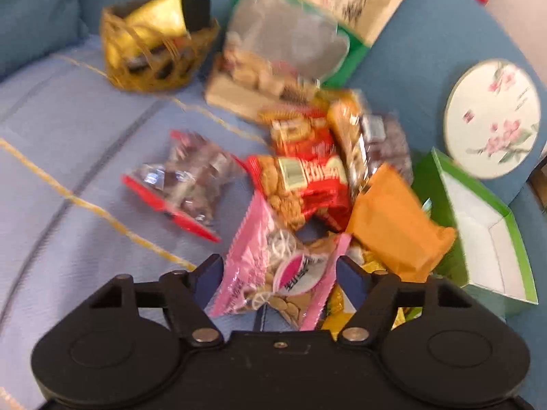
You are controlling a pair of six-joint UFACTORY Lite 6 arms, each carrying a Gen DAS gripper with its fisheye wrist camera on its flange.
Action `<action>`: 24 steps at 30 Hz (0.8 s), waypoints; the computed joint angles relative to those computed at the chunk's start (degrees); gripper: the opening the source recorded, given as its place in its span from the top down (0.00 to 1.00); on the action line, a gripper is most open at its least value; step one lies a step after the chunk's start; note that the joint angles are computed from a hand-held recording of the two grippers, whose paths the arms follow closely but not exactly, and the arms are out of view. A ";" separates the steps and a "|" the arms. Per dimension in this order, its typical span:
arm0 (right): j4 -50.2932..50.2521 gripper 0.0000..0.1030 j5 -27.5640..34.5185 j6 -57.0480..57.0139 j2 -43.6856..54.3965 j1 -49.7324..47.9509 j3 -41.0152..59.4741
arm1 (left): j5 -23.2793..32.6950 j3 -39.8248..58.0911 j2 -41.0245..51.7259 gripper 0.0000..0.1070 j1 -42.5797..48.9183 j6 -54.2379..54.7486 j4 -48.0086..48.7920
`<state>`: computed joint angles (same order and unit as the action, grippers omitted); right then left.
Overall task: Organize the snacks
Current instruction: 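Grasp the pink snack bag with the left tool while the right tool grasps the red-white candy, then carry both snacks into the green box and open both tools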
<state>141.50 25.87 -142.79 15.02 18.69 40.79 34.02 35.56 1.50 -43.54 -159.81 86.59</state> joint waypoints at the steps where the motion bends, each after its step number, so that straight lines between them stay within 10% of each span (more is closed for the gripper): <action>1: -0.08 0.07 0.11 -0.12 -0.05 0.16 -0.04 | 1.92 -1.08 -1.20 0.04 -1.46 -0.60 0.49; 8: -0.04 0.07 -0.33 -0.19 0.21 -0.05 0.23 | -5.63 0.81 4.42 0.04 4.28 -2.63 12.29; 10: -0.73 0.07 -0.32 0.77 0.56 -0.44 0.52 | -6.72 0.49 6.06 0.32 5.16 -4.39 15.53; 13: -0.07 0.08 -0.45 -1.10 0.55 0.02 0.36 | -6.35 -1.83 4.61 0.33 5.02 -9.66 20.59; 17: 8.29 0.31 -0.87 -11.47 0.85 2.50 -0.36 | -6.23 -1.51 5.58 0.32 5.78 -10.77 23.14; 19: 11.31 0.40 -0.41 -15.67 0.58 3.11 -1.01 | -6.60 -1.95 4.77 0.67 5.43 -10.95 23.77; 24: 10.23 0.46 5.28 -14.26 -3.56 0.80 -4.21 | -6.09 -4.96 -3.44 0.77 2.24 -4.67 14.91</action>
<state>151.73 31.15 -157.06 11.45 19.49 36.58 27.93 30.60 -1.94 -41.30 -164.48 101.50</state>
